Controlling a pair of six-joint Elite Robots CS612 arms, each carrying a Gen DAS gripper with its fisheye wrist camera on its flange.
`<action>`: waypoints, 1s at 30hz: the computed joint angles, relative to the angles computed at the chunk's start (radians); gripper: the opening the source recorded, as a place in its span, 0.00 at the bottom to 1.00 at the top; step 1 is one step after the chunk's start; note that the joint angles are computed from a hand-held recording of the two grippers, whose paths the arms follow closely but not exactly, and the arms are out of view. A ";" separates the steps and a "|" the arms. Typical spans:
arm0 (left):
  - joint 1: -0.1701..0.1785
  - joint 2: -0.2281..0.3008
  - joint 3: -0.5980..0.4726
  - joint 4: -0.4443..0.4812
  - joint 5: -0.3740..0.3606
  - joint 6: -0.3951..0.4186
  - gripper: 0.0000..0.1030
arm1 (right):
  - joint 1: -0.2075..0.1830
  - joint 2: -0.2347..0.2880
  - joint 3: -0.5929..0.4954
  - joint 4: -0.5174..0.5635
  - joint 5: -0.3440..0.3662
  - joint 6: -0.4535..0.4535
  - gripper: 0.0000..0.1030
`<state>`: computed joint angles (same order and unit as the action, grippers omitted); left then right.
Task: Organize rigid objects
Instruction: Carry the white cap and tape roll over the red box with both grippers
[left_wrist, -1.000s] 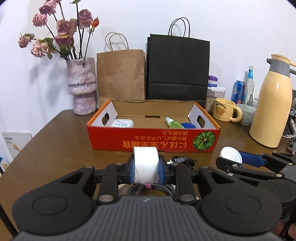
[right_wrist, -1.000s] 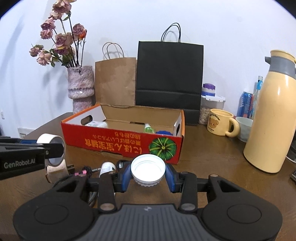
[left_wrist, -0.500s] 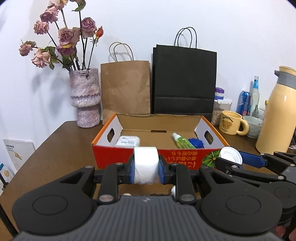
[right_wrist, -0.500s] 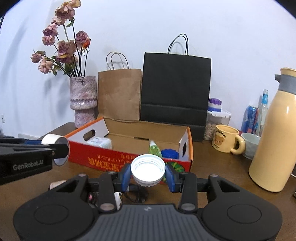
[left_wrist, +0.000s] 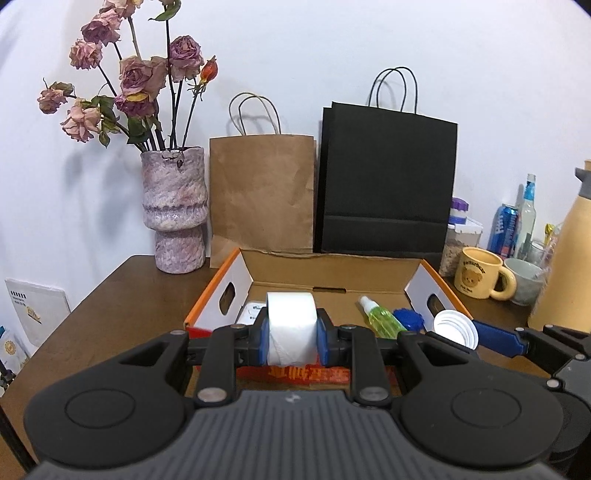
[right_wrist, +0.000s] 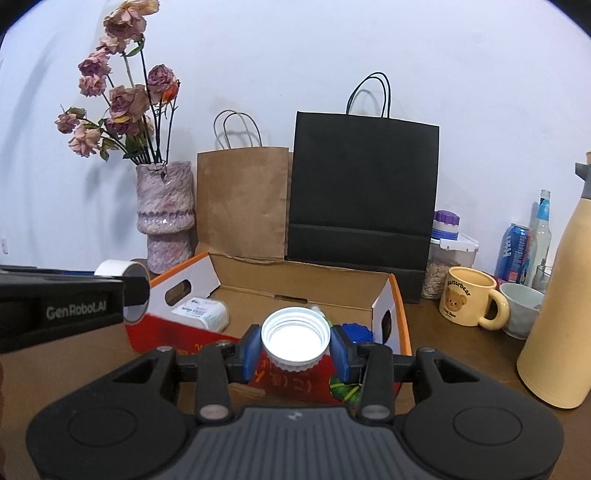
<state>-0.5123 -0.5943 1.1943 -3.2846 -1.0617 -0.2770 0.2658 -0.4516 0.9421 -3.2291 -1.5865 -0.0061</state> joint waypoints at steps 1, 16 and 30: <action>0.002 0.004 -0.009 0.003 -0.001 -0.002 0.24 | 0.000 0.006 -0.012 0.004 0.000 0.001 0.38; 0.028 0.069 -0.140 0.058 -0.003 -0.001 0.24 | -0.004 0.105 -0.216 0.095 0.000 0.013 0.38; 0.046 0.159 -0.322 0.150 -0.004 0.007 0.24 | -0.010 0.251 -0.511 0.238 -0.008 0.014 0.38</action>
<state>-0.4660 -0.4354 0.8723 -3.1345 -1.0661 -0.2698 0.2560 -0.2006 0.4315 -2.9912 -1.5946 0.0075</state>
